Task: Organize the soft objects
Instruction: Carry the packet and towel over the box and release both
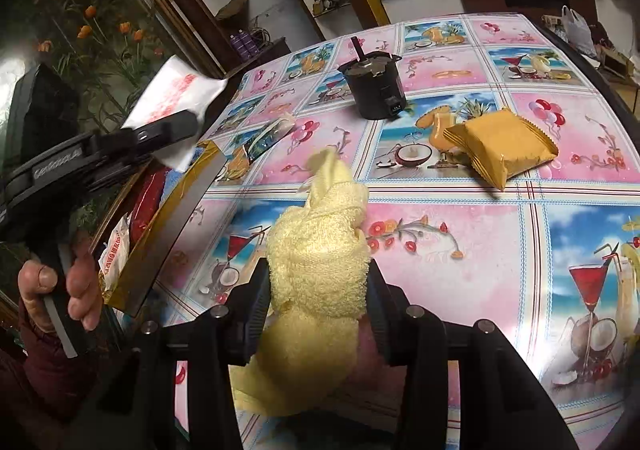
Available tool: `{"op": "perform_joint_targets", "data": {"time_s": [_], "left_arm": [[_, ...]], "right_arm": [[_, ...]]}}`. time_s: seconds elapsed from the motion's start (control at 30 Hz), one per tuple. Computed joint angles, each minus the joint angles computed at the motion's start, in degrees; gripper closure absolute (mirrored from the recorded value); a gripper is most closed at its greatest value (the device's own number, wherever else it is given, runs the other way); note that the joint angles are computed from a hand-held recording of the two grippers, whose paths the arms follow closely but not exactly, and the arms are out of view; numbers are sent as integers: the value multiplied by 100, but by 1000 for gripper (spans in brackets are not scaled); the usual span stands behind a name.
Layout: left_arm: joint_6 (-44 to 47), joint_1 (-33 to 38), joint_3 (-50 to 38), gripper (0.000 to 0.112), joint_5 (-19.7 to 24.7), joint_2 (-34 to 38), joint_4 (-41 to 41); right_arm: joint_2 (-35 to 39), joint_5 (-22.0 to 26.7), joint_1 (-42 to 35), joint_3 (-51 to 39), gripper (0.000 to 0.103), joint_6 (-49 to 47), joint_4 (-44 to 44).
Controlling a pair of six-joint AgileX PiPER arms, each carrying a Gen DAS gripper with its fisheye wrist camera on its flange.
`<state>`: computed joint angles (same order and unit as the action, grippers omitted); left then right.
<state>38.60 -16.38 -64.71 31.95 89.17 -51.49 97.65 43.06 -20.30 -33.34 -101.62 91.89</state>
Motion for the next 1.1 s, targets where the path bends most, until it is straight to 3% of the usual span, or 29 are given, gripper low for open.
{"op": "perform_joint_targets", "data": {"time_s": [0.17, 0.27, 0.4, 0.53, 0.57, 0.63, 0.7, 0.77, 0.83, 0.9, 1.1], "left_arm": [[615, 1281, 1102, 103, 91, -1247, -266], [1009, 2182, 1533, 103, 203, -1643, -436], [1348, 3156, 1574, 103, 402, -1532, -556], [1172, 3558, 1282, 102, 270, -887, -324], [1115, 3660, 1155, 102, 326, -620, -277], [566, 3773, 760, 92, 519, 23, 182], [528, 3903, 661, 91, 718, 358, 139], [1142, 4186, 865, 87, 984, 235, -462], [1417, 4346, 1100, 72, 1169, 6, -682], [1710, 4498, 1349, 65, 1222, -255, -873], [2355, 4940, 1813, 65, 1199, -725, -1109]], "right_arm": [[-1031, -155, 515, 71, 59, 718, -282], [-1590, -572, 1192, 18, 59, 1204, -343], [-1856, -1031, 2148, -278, 59, 1851, -414], [-1710, -1444, 3030, -883, 59, 2773, -811], [-1624, -1530, 3233, -1089, 59, 3069, -984], [-1399, -1697, 3567, -1481, 59, 3486, -1241], [-1130, -1863, 3948, -1962, 59, 4150, -1728], [-768, -1797, 4161, -2462, 59, 4666, -2068], [-299, -1618, 4296, -3061, 59, 5150, -2364], [323, -1478, 4475, -3874, 59, 5853, -2820], [2144, -1081, 5010, -6343, 59, 8276, -4720]]}}
